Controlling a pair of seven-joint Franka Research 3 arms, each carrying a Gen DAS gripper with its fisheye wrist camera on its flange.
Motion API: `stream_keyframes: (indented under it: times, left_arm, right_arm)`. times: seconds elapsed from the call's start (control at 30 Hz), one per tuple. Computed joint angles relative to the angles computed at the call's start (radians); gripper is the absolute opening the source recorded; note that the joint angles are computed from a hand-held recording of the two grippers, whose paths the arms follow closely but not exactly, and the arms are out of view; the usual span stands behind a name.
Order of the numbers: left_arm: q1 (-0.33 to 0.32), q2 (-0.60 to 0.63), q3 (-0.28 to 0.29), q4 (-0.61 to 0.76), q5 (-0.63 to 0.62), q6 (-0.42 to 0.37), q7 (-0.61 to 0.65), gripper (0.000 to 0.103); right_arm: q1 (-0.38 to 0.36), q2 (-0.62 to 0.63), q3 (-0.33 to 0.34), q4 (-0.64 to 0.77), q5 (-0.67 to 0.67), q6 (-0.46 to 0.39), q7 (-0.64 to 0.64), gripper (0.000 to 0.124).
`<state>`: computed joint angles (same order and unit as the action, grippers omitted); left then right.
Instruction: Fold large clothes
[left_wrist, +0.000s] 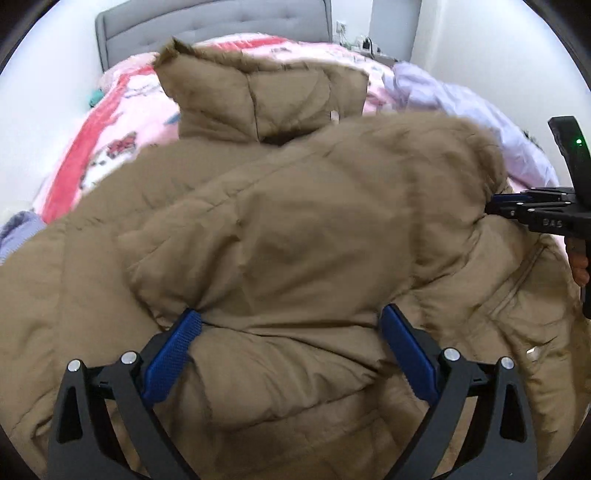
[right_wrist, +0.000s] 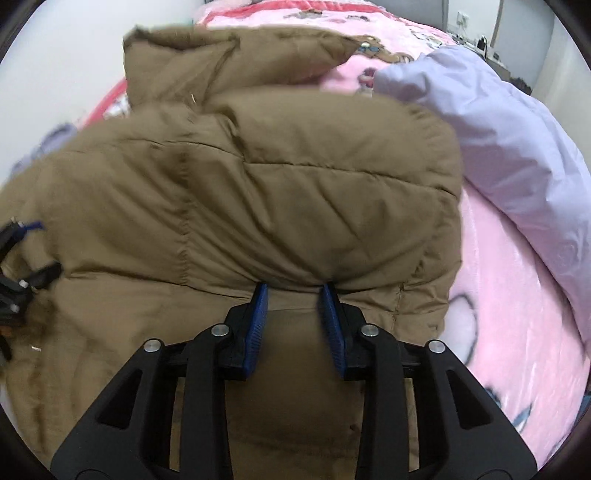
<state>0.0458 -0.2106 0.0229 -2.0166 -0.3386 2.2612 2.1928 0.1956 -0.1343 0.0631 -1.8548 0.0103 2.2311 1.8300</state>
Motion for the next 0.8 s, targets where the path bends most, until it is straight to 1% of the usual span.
stream_keyframes:
  times: [0.03,0.07,0.1,0.17,0.2,0.23,0.27,0.3,0.33,0.37,0.4,0.43,0.5,0.53,0.63,0.73,0.8]
  left_arm:
    - [-0.002,-0.025,0.005,-0.005,-0.029,0.020,0.001,0.096]
    - [-0.006,-0.039,0.009,-0.005,-0.048,0.037,0.002,0.096]
    - [-0.009,-0.055,0.008,-0.004,-0.057,0.071,-0.009,0.096]
    - [-0.013,-0.052,-0.004,0.010,-0.027,0.112,-0.058,0.096]
    - [-0.019,-0.040,-0.003,0.029,-0.029,0.111,-0.079,0.096]
    - [-0.022,-0.010,-0.005,0.062,-0.032,0.090,-0.124,0.096]
    - [-0.019,0.019,-0.009,0.090,-0.024,0.068,-0.166,0.096]
    - [-0.013,0.051,-0.020,0.121,0.004,0.041,-0.221,0.096]
    - [-0.002,0.092,-0.039,0.152,0.067,0.027,-0.309,0.094]
    - [0.004,0.114,-0.049,0.164,0.095,0.028,-0.363,0.092]
    - [0.007,0.129,-0.054,0.173,0.106,0.024,-0.391,0.092]
    - [0.011,0.151,-0.060,0.188,0.124,0.012,-0.429,0.092]
    - [0.017,0.180,-0.068,0.203,0.146,-0.001,-0.465,0.092]
    - [0.020,0.184,-0.071,0.199,0.152,-0.001,-0.464,0.092]
    - [0.022,0.202,-0.082,0.197,0.174,0.002,-0.457,0.093]
    - [0.027,0.217,-0.086,0.204,0.159,-0.004,-0.445,0.094]
    - [0.031,0.224,-0.088,0.208,0.149,-0.009,-0.443,0.094]
  right_arm:
    - [-0.005,-0.038,0.003,-0.019,-0.031,0.056,0.021,0.056]
    - [-0.017,-0.062,0.016,-0.031,-0.093,0.105,0.059,0.065]
    - [-0.032,-0.077,0.027,-0.035,-0.150,0.150,0.091,0.067]
    - [-0.051,-0.068,0.033,-0.013,-0.197,0.184,0.129,0.064]
    - [-0.052,-0.042,0.022,0.014,-0.172,0.198,0.123,0.055]
    - [-0.049,-0.010,0.009,0.042,-0.134,0.197,0.111,0.049]
    - [-0.048,0.022,0.000,0.070,-0.109,0.189,0.106,0.045]
    - [-0.044,0.047,-0.006,0.089,-0.084,0.180,0.100,0.035]
    - [-0.041,0.089,-0.010,0.127,-0.069,0.144,0.098,0.033]
    - [-0.036,0.127,-0.012,0.158,-0.088,0.111,0.113,0.033]
    - [-0.028,0.161,-0.015,0.184,-0.106,0.083,0.120,0.033]
    - [-0.018,0.170,-0.019,0.180,-0.131,0.069,0.135,0.031]
    - [-0.002,0.222,-0.028,0.221,-0.155,0.017,0.141,0.031]
    - [0.006,0.233,-0.033,0.226,-0.160,0.009,0.144,0.031]
    - [0.022,0.259,-0.046,0.228,-0.171,-0.003,0.152,0.031]
    - [0.027,0.270,-0.055,0.227,-0.156,-0.013,0.155,0.032]
    - [0.035,0.273,-0.058,0.224,-0.174,-0.015,0.160,0.032]
